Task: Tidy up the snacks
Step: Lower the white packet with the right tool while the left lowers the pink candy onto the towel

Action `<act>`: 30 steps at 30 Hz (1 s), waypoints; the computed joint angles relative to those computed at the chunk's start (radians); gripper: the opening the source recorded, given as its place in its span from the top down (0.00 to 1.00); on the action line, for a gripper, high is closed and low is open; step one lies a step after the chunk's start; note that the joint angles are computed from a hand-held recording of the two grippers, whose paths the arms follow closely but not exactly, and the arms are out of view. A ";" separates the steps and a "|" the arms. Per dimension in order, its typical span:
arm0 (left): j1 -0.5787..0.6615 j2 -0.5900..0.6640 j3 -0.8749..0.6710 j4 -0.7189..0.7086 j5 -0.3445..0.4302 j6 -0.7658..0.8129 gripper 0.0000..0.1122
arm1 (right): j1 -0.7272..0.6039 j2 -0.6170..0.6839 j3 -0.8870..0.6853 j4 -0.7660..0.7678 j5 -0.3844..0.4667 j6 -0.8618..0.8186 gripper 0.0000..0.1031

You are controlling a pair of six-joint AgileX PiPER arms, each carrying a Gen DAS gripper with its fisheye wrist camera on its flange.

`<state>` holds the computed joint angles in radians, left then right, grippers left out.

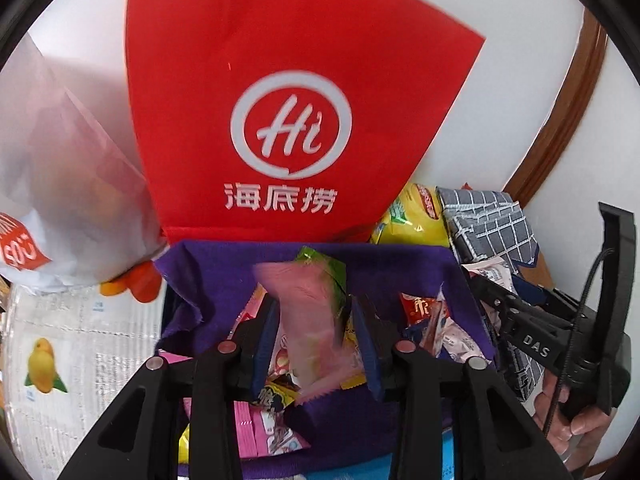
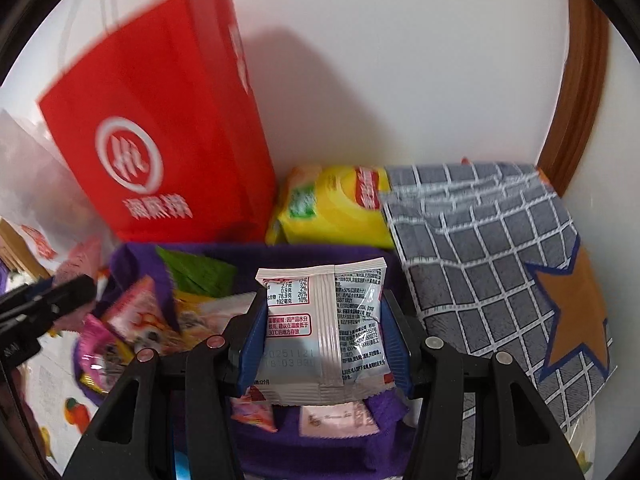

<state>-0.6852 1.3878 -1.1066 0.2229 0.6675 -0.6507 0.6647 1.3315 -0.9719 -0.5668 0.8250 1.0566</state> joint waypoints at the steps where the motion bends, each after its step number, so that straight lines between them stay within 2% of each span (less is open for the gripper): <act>1: 0.004 0.008 0.001 -0.009 -0.001 0.020 0.70 | -0.011 0.011 0.004 0.011 -0.010 -0.011 0.49; 6: 0.031 0.026 0.019 -0.078 -0.037 0.086 0.70 | -0.043 0.055 0.022 0.050 -0.052 -0.055 0.49; 13: 0.047 0.034 0.024 -0.111 -0.045 0.112 0.70 | -0.069 0.101 0.030 0.110 -0.094 -0.117 0.49; 19: 0.060 0.037 0.021 -0.135 -0.043 0.140 0.70 | -0.065 0.151 0.017 0.151 -0.107 -0.166 0.49; 30: 0.048 0.038 0.019 -0.131 -0.040 0.143 0.69 | -0.052 0.161 0.026 0.132 -0.123 -0.143 0.48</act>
